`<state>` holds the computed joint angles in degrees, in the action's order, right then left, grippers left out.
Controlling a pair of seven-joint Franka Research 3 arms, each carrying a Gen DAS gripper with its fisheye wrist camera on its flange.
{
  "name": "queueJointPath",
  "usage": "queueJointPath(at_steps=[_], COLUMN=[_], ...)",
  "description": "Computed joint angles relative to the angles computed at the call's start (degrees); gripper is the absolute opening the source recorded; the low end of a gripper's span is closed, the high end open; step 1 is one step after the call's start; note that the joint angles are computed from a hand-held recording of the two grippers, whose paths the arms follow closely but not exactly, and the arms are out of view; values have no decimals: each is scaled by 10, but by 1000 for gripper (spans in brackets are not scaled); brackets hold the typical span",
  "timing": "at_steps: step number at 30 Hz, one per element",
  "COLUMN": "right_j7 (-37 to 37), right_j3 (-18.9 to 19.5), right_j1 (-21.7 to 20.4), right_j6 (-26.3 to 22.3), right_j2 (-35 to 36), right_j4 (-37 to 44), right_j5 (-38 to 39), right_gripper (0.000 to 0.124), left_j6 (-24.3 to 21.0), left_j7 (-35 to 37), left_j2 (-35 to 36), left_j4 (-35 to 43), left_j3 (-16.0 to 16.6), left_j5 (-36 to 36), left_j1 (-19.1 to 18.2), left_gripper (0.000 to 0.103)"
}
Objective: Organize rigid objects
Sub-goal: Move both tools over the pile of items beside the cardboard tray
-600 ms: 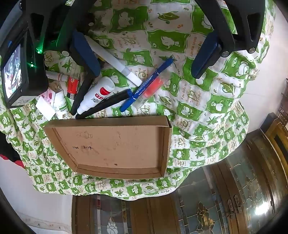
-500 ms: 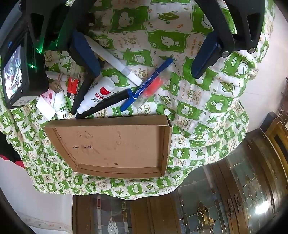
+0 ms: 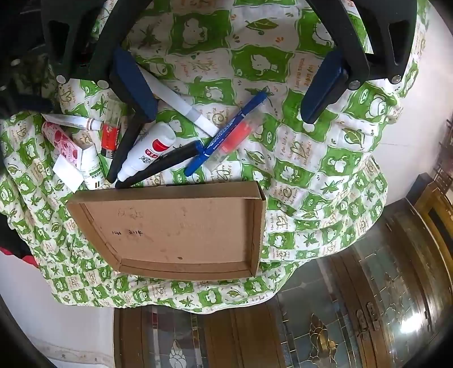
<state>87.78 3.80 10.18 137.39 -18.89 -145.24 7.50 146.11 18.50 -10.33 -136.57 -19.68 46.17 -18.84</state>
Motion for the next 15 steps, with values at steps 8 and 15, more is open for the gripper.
queueJointPath(at_steps=[8,15], right_j7=[-14,-20], right_j3=[-33,-42], right_j1=[-39,-66], right_j6=[16,-18], right_j2=[-91,-96], right_j4=[-9,29], right_j5=[24,26], right_gripper=[103,103], left_j6=[19,44], left_j7=[0,0], left_j2=[-5,-6], left_j4=[-5,-12], left_j3=[5,6], left_j5=[-12,-44], left_j1=[-1,6], left_gripper=[102,102])
